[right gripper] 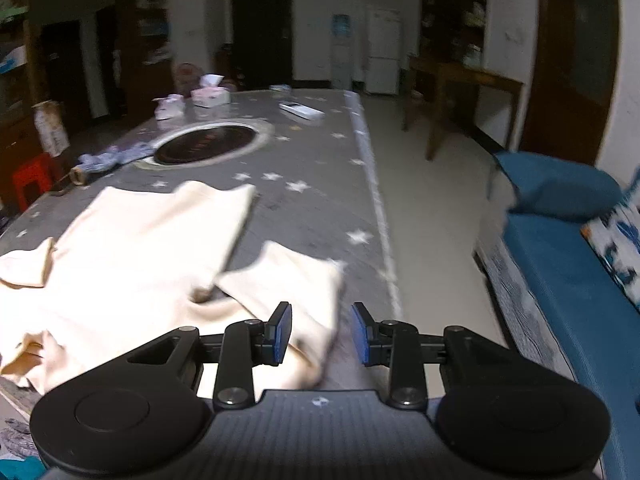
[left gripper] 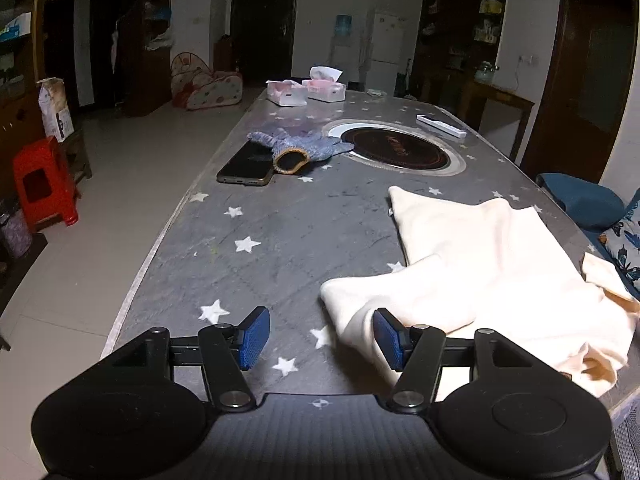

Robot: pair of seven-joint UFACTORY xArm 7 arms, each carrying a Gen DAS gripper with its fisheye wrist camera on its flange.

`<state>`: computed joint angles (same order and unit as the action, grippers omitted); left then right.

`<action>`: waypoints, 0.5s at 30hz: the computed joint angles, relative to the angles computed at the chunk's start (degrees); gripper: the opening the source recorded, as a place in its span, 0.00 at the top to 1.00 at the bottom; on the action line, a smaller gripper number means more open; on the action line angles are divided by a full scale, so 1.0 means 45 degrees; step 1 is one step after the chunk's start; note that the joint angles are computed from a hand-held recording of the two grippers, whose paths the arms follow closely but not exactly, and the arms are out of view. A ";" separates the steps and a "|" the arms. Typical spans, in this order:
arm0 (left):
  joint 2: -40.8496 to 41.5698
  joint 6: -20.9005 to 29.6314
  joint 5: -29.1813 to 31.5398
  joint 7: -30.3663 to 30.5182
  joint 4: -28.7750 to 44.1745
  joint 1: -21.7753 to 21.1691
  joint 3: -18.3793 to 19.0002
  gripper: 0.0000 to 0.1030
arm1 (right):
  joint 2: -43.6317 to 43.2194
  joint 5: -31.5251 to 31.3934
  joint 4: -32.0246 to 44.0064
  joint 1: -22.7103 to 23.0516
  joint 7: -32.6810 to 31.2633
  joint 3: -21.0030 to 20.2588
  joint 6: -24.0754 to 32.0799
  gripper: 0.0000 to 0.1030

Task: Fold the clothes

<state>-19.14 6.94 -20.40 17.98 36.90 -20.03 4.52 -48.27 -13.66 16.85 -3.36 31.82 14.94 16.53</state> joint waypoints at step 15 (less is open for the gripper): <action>0.1878 -0.0108 -0.2790 0.2525 0.1958 -0.2483 0.1256 0.44 | 0.4503 -0.0304 0.2134 -0.0177 -0.0590 0.0474 -0.2603 0.66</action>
